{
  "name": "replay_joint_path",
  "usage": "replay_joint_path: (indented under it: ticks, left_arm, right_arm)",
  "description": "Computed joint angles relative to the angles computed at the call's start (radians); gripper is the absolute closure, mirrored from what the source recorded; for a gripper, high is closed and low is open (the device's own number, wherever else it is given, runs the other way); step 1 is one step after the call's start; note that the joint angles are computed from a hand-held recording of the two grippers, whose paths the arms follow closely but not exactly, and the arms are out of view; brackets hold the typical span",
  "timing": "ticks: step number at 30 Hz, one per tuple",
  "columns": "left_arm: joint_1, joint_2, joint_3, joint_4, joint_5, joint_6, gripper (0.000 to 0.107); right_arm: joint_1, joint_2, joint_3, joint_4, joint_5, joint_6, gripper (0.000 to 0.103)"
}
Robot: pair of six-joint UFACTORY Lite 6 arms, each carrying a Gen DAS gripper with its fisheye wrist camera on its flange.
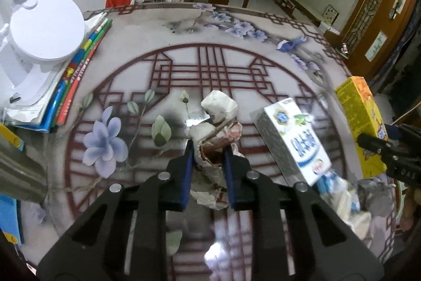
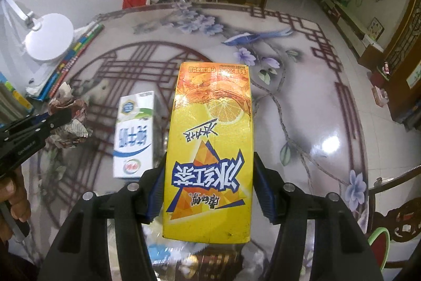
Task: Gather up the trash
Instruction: 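Grasp the yellow iced-tea carton with the right tool while the left tool grasps crumpled paper, then carry both items over the red bin and open both tools to drop them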
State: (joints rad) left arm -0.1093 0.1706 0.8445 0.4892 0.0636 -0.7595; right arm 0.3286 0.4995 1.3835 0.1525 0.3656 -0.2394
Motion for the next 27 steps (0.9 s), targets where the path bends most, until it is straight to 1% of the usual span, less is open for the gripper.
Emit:
replay_joint_path:
  ticks: [4,8,10,14,17,22,27]
  left_arm:
    - [-0.041,-0.130,-0.063,0.042,0.055,-0.035,0.086]
    - [-0.097,-0.266,-0.123,0.019,0.107,-0.038,0.086]
    - [-0.142,-0.333,-0.144,0.040,0.151,-0.074,0.086]
    - [-0.251,-0.441,-0.162,0.100,0.240,-0.183,0.086]
    - [-0.332,-0.500,-0.150,0.078,0.291,-0.206,0.086]
    - [-0.485,-0.503,-0.080,0.125,0.372,-0.312,0.086]
    - [-0.632,-0.413,0.032,0.196,0.419,-0.424,0.086]
  right_arm:
    - [-0.009,-0.132,-0.122,0.074,-0.014,-0.070,0.047]
    - [-0.028,-0.276,-0.246,0.169,-0.022,-0.162,0.047]
    - [-0.042,-0.339,-0.295,0.210,-0.018,-0.205,0.047]
    - [-0.088,-0.503,-0.412,0.322,0.010,-0.323,0.047]
    - [-0.142,-0.615,-0.480,0.396,0.049,-0.411,0.047]
    - [-0.237,-0.750,-0.558,0.458,0.101,-0.509,0.047]
    - [-0.410,-0.854,-0.614,0.552,0.197,-0.667,0.047]
